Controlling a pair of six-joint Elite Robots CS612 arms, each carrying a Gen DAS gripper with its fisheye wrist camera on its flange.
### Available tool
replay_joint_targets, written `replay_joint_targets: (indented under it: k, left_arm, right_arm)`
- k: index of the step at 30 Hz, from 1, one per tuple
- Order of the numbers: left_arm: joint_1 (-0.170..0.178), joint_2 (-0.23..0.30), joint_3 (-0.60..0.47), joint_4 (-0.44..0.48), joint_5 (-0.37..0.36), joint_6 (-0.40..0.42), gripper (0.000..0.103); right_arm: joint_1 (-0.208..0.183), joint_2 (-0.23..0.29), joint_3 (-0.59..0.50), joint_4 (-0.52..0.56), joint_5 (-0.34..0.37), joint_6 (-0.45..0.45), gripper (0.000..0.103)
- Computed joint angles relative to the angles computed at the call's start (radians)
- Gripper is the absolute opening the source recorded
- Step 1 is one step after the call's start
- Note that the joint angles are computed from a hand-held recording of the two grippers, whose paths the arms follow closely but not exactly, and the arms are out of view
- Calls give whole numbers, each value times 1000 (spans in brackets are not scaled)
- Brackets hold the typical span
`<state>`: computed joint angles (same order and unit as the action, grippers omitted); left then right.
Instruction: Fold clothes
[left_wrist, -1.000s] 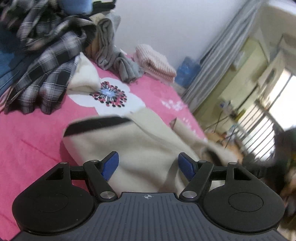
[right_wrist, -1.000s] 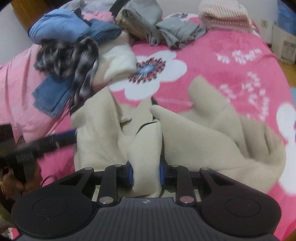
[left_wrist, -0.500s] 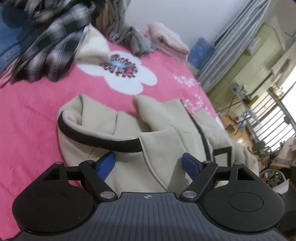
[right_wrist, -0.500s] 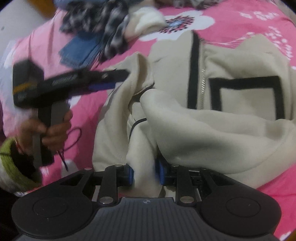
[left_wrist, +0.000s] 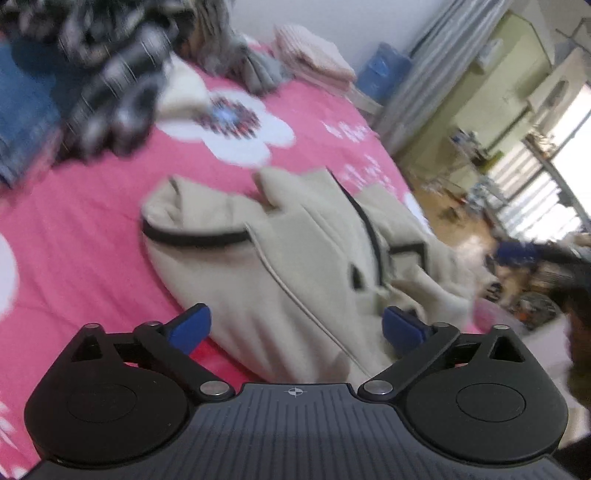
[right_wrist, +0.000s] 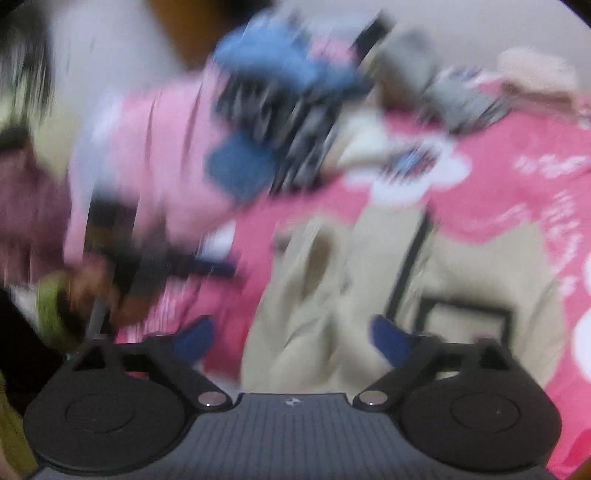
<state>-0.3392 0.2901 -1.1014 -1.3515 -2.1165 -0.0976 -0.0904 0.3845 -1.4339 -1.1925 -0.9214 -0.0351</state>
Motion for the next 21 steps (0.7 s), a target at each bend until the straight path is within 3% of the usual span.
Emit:
replay_joint_targets:
  k: [3,6,9,11,15,18,21]
  left_arm:
    - [-7,-11,24,81,-39,-7,102]
    - [-18,-19,46,147,-42,-17,102]
    - [-27,-7,37,151,-29,-33,102]
    - [-30,-2,38,149,-20,-53,102]
    - [-34,12,42,123,-3,-115,97]
    - [-35,19,47,97,12,-150,91]
    - [-35,24,49,65,10,-149,83]
  right_arm:
    - [-27,7,42,-102,-49,169,103]
    - [-40,7,105,-126,-131,236,103]
    - [-45,9,155,-148,-222,292,103]
    - [-58,16,184,-160,-187,332,103]
    - [-79,5,269,-125,-35,359,103]
    - [-80,-16,319,-83,77,289,103]
    - [-69,-42,363,-46,133,185,103]
